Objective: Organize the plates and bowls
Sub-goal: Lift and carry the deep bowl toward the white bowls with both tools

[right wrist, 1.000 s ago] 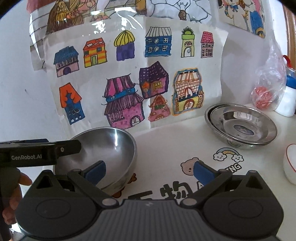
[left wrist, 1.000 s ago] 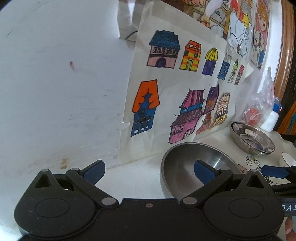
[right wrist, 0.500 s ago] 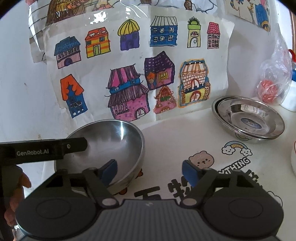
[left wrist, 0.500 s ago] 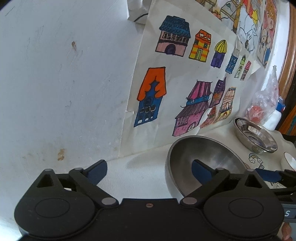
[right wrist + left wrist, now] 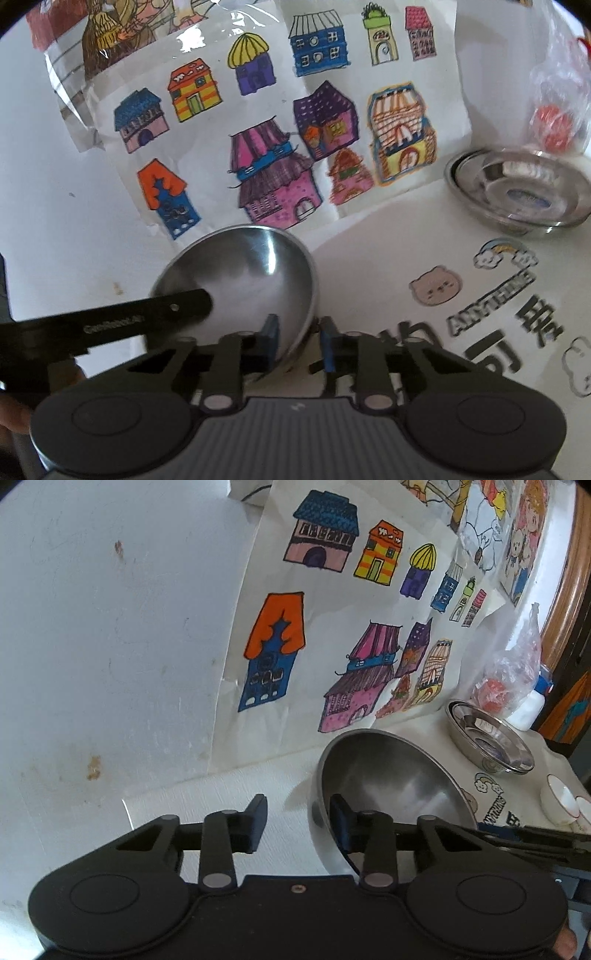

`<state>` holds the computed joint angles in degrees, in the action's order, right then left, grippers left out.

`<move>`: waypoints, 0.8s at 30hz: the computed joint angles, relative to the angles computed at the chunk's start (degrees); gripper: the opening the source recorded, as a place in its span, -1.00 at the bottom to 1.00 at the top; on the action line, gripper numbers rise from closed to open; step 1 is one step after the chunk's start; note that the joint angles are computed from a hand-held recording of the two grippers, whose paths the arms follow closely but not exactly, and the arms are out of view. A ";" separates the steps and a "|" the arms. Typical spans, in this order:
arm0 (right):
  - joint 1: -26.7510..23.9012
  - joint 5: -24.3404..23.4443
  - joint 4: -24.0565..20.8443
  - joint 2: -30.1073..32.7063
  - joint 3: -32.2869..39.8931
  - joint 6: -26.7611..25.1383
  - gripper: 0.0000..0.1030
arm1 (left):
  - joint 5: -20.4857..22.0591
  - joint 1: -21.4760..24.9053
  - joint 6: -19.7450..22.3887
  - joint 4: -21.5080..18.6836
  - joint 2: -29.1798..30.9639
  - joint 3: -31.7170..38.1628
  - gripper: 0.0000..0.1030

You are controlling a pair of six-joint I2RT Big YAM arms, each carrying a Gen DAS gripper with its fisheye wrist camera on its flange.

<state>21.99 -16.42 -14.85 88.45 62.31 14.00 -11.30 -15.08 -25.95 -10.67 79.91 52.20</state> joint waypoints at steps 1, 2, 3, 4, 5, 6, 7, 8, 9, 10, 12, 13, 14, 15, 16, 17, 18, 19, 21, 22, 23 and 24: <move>0.16 0.33 0.45 -0.21 -0.36 0.18 -0.56 | 0.28 -0.07 -0.30 -0.12 -0.06 0.00 -0.39; 0.22 0.61 0.62 -0.50 -0.62 0.21 -0.60 | 0.41 -0.26 -0.53 -0.24 -0.13 0.00 -0.51; 0.25 1.10 0.69 -0.84 -0.91 0.37 -0.62 | 0.42 -0.53 -0.70 -0.38 -0.23 0.00 -0.58; 0.08 1.15 0.71 -1.23 -1.25 0.57 -0.66 | 0.45 -0.83 -0.92 -0.56 -0.35 0.00 -0.72; -0.22 0.84 0.59 -1.60 -1.54 0.92 -0.70 | -0.12 -1.32 -1.42 -1.08 -0.56 0.03 -0.71; -0.73 0.18 0.34 -2.15 -1.95 1.36 -0.71 | -0.58 -1.71 -2.02 -1.19 -0.72 -0.02 -0.71; -1.17 -0.37 0.25 -2.68 -2.35 1.53 -0.73 | -0.79 -2.01 -2.71 -1.13 -0.97 -0.19 -0.71; -1.77 -0.98 0.26 -3.64 -3.12 1.62 -0.73 | -0.71 -2.29 -3.66 -1.19 -1.29 -0.33 -0.71; -2.26 -1.36 0.16 -4.49 -3.77 1.65 -0.73 | -0.59 -2.56 -4.39 -1.31 -1.59 -0.40 -0.71; -2.81 -1.61 -0.02 -5.50 -4.49 1.54 -0.73 | -0.61 -3.01 -5.04 -1.38 -1.96 -0.48 -0.71; -4.19 -2.01 -0.26 -7.91 -6.19 1.41 -0.73 | -0.91 -4.15 -5.69 -1.72 -2.62 -0.47 -0.71; -5.11 -2.49 -0.70 -9.05 -6.81 1.28 -0.73 | -1.29 -4.93 -5.99 -2.02 -2.87 -0.36 -0.71; -6.07 -3.08 -1.34 -10.02 -7.23 1.06 -0.73 | -1.74 -5.86 -6.17 -2.42 -3.03 -0.09 -0.71; -7.44 -3.91 -2.36 -11.33 -7.83 0.72 -0.73 | -2.22 -6.91 -6.30 -2.92 -3.16 0.25 -0.71; -8.63 -4.64 -3.21 -12.28 -8.24 0.38 -0.73 | -2.54 -7.84 -6.47 -3.41 -3.25 0.55 -0.71; -10.13 -5.56 -4.50 -13.43 -8.65 -0.16 -0.73 | -2.80 -9.00 -6.75 -4.15 -3.29 1.03 -0.70; -11.46 -6.32 -5.72 -14.24 -8.86 -0.85 -0.73 | -2.90 -9.98 -7.05 -4.85 -3.20 1.52 -0.70; -13.12 -7.06 -7.32 -15.41 -9.21 -1.88 -0.73 | -2.87 -10.99 -7.50 -5.58 -3.11 1.95 -0.70; -15.85 -7.98 -10.37 -17.25 -9.61 -4.25 -0.72 | -2.25 -13.12 -8.54 -7.38 -2.51 3.27 -0.70; -17.33 -8.21 -12.19 -18.20 -9.74 -5.85 -0.72 | -1.78 -14.10 -8.83 -8.09 -2.20 3.85 -0.70; -18.62 -8.40 -13.75 -19.06 -9.96 -7.14 -0.72 | -1.23 -15.10 -9.25 -8.73 -1.80 4.44 -0.70; -20.25 -8.91 -15.75 -19.96 -10.08 -8.55 -0.72 | -0.59 -16.09 -9.74 -9.33 -1.40 4.98 -0.70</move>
<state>1.74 -25.33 -30.60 68.50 52.22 5.44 -11.89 -31.17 -35.70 -20.01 78.51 57.18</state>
